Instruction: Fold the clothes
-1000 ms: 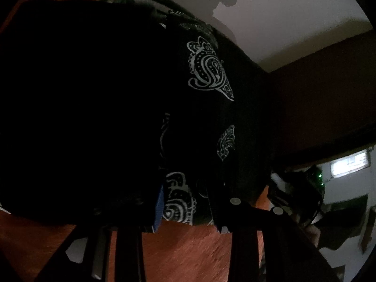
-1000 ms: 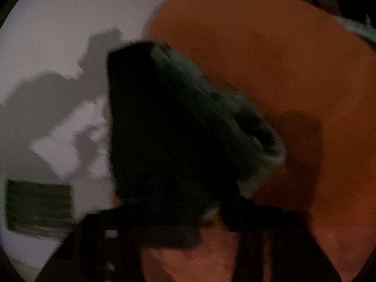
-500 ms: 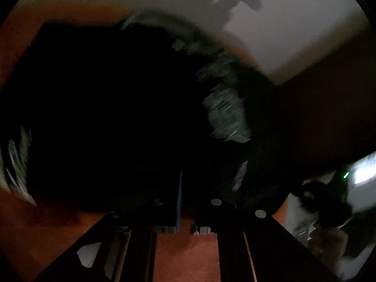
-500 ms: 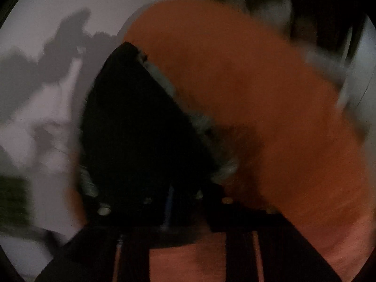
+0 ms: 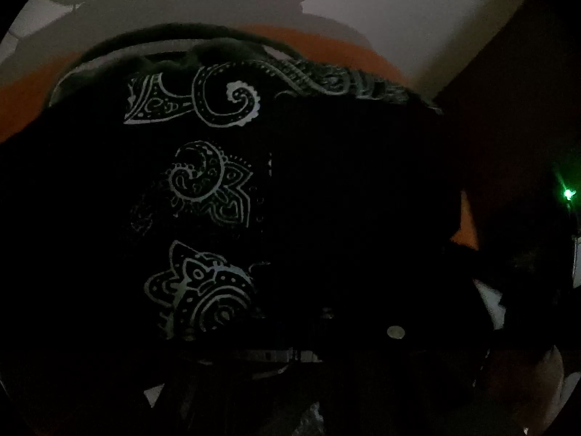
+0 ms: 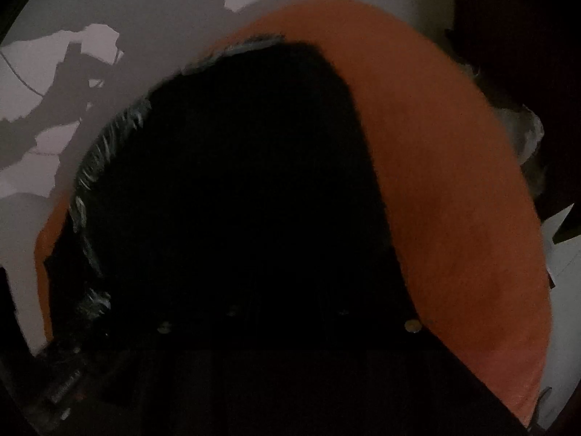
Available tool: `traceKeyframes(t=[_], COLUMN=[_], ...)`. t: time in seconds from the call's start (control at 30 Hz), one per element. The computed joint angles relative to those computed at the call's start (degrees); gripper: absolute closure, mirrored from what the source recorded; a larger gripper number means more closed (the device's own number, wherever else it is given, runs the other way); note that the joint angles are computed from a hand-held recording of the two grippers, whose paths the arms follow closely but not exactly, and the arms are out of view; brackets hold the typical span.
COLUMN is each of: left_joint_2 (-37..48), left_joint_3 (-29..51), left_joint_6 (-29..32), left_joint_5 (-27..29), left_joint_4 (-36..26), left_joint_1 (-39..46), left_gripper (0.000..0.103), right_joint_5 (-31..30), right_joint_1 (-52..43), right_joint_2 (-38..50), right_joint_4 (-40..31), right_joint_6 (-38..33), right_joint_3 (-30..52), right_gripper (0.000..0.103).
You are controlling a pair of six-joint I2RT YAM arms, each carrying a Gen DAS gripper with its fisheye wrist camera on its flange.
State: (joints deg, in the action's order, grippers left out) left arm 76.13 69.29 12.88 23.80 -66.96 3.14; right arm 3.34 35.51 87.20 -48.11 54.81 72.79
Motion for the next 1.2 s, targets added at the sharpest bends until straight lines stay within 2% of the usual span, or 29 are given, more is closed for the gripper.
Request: traceKeyframes(t=[0.03,0.1,0.13,0.17,0.2,0.27,0.33,0.4,0.43,0.47,0.53,0.57,0.6,0.63,0.7,0.77,0.83,0.93,1.0,1.07,1.13,1.2], left_joint_2=[-0.43,-1.53,-1.92,-1.96,-1.99,-2.21,-3.6,-3.94,-3.32,-2.42,-0.43,0.63,1.82,3.15,4.67,8.53,11.68,13.7,16.96,20.63,18.62,15.49], left_joint_3=[1.15,2.38,2.27,1.37,0.47,-1.19,-1.68,-0.18,1.87,4.22,9.07,11.54,13.78,14.96,14.5,14.15,14.28,17.86,22.48,27.94,28.14,26.11], left_joint_6=[1.94,4.98,6.11,6.81,7.49,8.94,10.98,13.25,15.22,15.94,16.69,16.85,16.35,13.97,8.53,4.23,0.81,-1.56,0.18,2.67,5.8,8.45], left_joint_5=[1.2,2.65,2.77,2.43,2.09,1.48,1.43,1.82,2.5,3.81,7.18,9.09,10.47,10.03,6.97,0.86,-6.01,-6.58,-2.69,2.62,5.75,7.62], left_joint_4=[-2.07,-4.32,-4.46,-3.64,-2.8,-1.38,-2.15,-4.63,-6.79,-8.21,-10.47,-11.41,-11.79,-10.31,-5.29,-1.61,1.25,1.13,-1.99,-7.0,-9.27,-9.03], left_joint_1=[1.8,4.23,4.72,4.72,4.71,4.8,5.75,7.5,9.63,11.03,12.03,11.99,11.23,8.57,3.45,-1.13,-1.25,6.76,11.34,14.78,13.09,8.92], left_gripper=[0.1,0.097,0.096,0.096,0.096,0.096,0.096,0.096,0.096,0.096,0.092,0.087,0.073,0.065,0.065,0.065,0.065,0.065,0.065,0.065,0.065,0.065], right_joint_5=[0.86,6.43,9.11,11.71,12.39,8.09,3.65,3.24,4.76,8.9,17.33,20.27,21.47,22.06,22.49,22.93,20.82,14.45,7.14,7.87,10.56,10.42], right_joint_1=[-0.18,0.29,0.23,-0.22,-0.88,-2.53,-3.51,-3.89,-3.33,-1.64,2.39,4.92,6.54,8.18,11.94,14.73,15.8,13.85,11.39,11.5,11.46,9.24], right_joint_2=[-1.52,-7.03,-8.39,-8.13,-6.7,-0.72,3.49,5.37,4.99,2.91,-0.57,-1.69,-1.47,-0.52,1.64,2.07,4.1,5.53,-0.53,-7.22,-9.49,-7.23], right_joint_4=[-0.41,0.49,0.53,-0.1,-0.91,-3.08,-3.79,-3.76,-4.07,-4.98,-6.42,-5.78,-6.47,-8.75,-14.38,-15.94,-14.25,-14.23,-8.0,-4.46,-1.87,1.61], right_joint_6=[-0.51,-1.82,-2.33,-2.26,-2.37,-3.01,-3.01,-2.45,-1.6,0.01,2.25,1.44,0.3,0.35,3.33,6.4,6.45,5.4,5.6,6.86,4.6,0.09], right_joint_3=[0.72,1.15,1.85,2.87,4.05,6.45,6.0,6.94,7.45,8.21,10.48,11.57,13.21,15.42,19.41,19.82,17.59,11.51,1.75,-2.19,-1.7,1.28], right_gripper=[0.087,0.076,0.059,0.053,0.053,0.053,0.055,0.055,0.062,0.065,0.065,0.065,0.065,0.065,0.075,0.078,0.08,0.08,0.08,0.08,0.08,0.08])
